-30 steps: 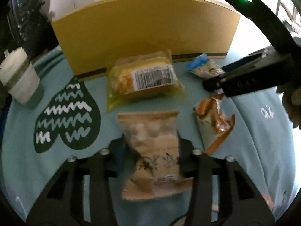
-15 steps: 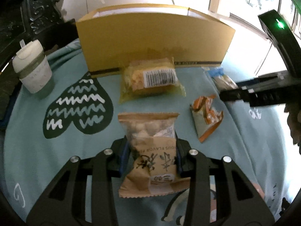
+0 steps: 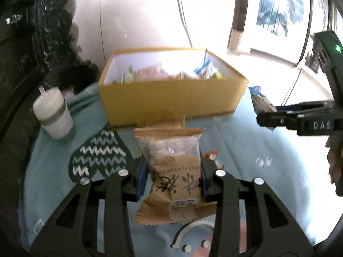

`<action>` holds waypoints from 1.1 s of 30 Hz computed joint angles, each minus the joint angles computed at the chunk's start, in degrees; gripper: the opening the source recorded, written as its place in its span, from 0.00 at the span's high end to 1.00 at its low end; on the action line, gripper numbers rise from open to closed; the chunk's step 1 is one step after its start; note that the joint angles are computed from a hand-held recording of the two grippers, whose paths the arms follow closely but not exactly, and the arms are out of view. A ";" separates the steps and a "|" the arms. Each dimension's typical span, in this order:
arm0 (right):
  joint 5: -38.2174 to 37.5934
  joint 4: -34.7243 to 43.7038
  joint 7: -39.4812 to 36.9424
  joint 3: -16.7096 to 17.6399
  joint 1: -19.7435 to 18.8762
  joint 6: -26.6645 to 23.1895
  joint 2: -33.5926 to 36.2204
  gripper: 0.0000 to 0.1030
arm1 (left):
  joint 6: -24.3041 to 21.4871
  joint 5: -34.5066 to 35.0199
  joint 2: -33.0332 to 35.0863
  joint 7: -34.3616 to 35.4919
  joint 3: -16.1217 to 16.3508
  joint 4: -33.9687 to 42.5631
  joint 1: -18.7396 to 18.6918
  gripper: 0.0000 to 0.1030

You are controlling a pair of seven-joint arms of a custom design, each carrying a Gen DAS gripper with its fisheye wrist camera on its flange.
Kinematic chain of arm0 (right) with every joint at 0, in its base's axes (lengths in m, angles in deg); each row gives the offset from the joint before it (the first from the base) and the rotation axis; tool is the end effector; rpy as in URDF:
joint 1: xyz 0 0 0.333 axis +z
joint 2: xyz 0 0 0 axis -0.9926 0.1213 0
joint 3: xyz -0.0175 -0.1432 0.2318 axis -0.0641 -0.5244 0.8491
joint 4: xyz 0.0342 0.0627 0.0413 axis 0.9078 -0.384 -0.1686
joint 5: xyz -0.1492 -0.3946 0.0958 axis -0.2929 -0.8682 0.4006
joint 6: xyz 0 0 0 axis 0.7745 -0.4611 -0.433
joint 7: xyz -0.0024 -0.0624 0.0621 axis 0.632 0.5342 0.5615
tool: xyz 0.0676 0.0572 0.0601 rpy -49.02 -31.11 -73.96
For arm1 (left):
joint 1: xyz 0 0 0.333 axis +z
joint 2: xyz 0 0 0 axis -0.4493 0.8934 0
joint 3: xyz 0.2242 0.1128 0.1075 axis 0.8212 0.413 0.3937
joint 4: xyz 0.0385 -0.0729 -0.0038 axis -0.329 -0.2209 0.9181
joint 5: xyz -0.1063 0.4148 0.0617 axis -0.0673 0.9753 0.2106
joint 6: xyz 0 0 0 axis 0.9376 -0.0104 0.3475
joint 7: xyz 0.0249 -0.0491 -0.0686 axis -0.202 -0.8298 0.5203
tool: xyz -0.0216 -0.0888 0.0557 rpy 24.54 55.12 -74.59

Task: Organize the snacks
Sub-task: 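Lift both bags over the yellow box and open both tools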

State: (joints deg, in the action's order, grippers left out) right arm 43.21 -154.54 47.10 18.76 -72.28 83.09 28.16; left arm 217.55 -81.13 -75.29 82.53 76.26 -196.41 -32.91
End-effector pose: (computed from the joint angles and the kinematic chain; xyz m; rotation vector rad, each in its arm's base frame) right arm 0.6053 0.1087 0.4597 -2.0082 1.5106 -0.2908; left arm 0.5504 -0.1816 0.4401 -1.6156 1.9196 -0.8912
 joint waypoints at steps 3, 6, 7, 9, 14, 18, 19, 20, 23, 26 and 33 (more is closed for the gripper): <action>1.60 -0.62 -1.37 -0.27 0.25 0.56 -2.20 0.51 | -0.22 -1.31 -0.98 0.96 0.42 1.50 -0.47 0.62; 2.09 -0.94 -1.64 -0.44 0.71 1.15 -4.09 0.51 | -0.18 -2.94 -1.67 1.42 0.72 3.06 -0.84 0.62; 1.89 -0.95 -1.50 -0.52 0.81 1.12 -4.76 0.51 | 0.25 -3.18 -1.93 1.21 0.65 3.27 -0.79 0.62; 1.41 -0.94 -1.03 -0.62 1.06 1.52 -5.71 0.51 | 0.96 -3.24 -2.27 1.11 0.56 4.19 -0.60 0.62; 1.51 -0.38 -1.01 -1.11 2.04 2.45 -8.06 0.51 | 1.10 -3.36 -1.94 0.54 0.39 7.38 -0.10 0.62; 0.31 0.36 -1.16 -1.34 2.50 3.38 -9.37 0.51 | 0.38 -2.96 -0.58 0.04 0.46 11.00 0.38 0.62; 0.04 0.76 -1.04 -1.41 2.58 3.46 -9.33 0.51 | -0.21 -3.17 -0.10 0.52 0.65 12.14 0.24 0.62; -0.16 1.54 -1.00 -1.53 2.63 3.33 -8.94 0.51 | -0.67 -2.96 0.42 0.63 0.65 13.25 0.30 0.62; -1.07 3.96 -0.78 -1.60 2.47 3.25 -7.66 0.51 | -1.60 -0.89 2.51 -0.26 0.39 16.99 0.83 0.62; -2.16 6.46 -0.41 -1.33 2.14 3.49 -5.98 0.51 | -2.23 0.79 5.37 -1.54 0.54 21.44 1.02 0.62; -5.05 16.49 1.12 -0.49 0.59 2.42 1.31 0.51 | -5.82 3.99 13.26 -2.70 1.76 32.90 0.02 0.62</action>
State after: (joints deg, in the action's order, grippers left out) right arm 38.16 -138.05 48.22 18.27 -71.69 85.52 29.47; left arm 211.74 -77.15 -62.03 79.83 78.02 -163.51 -32.89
